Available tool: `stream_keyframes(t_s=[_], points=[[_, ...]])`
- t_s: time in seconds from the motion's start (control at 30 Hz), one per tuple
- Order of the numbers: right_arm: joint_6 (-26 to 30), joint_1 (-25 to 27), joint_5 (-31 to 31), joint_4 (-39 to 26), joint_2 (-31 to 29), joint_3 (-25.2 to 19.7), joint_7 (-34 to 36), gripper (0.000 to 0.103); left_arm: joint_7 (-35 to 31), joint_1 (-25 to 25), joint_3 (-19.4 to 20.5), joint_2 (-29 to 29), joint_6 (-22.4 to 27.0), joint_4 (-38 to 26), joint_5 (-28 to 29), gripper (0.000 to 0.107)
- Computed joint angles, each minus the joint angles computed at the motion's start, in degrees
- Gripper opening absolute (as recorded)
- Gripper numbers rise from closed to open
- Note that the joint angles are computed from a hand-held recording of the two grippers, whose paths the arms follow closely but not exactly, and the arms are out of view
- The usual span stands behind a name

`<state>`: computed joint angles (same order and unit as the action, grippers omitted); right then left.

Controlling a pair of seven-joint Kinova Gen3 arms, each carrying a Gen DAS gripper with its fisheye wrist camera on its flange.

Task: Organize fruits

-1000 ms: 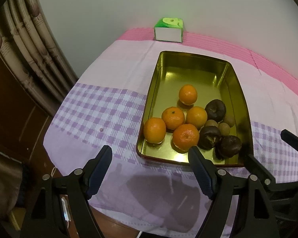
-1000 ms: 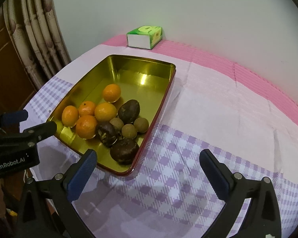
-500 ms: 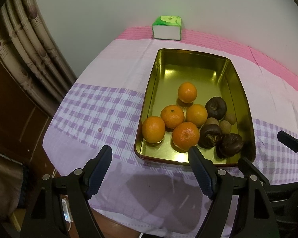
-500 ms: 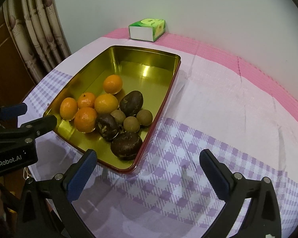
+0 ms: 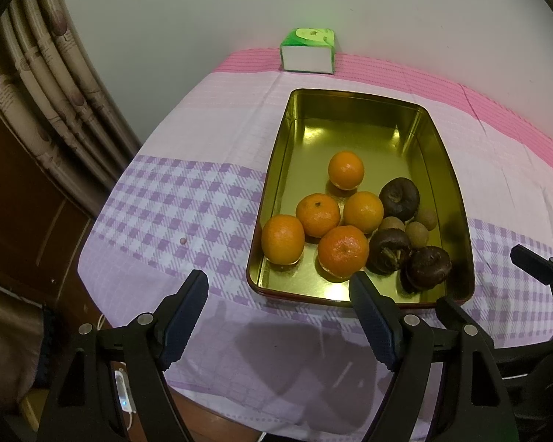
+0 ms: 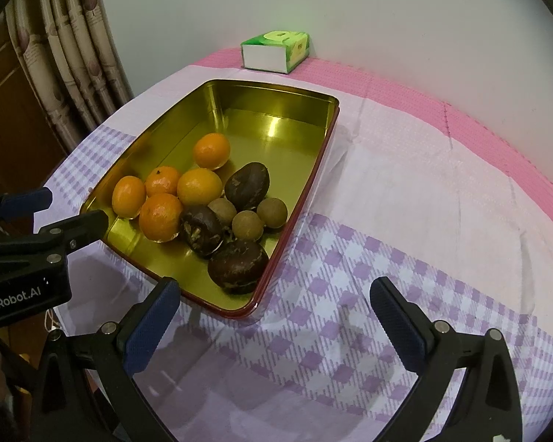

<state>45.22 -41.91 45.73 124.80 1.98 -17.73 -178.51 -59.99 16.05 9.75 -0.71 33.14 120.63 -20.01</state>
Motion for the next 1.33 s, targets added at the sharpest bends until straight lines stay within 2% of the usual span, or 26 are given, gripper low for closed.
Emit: stream_keyframes(t_s=[0.9, 1.33], points=[[-1.07, -0.28, 0.17, 0.39, 0.41, 0.23, -0.33, 0.102, 0.52, 0.16, 0.05, 0.0, -0.05, 0.04, -0.26, 0.079], [-1.29, -0.35, 0.21, 0.34, 0.14, -0.03, -0.61, 0.102, -1.34, -0.34, -0.24, -0.12, -1.15, 0.39, 1.23, 0.079]])
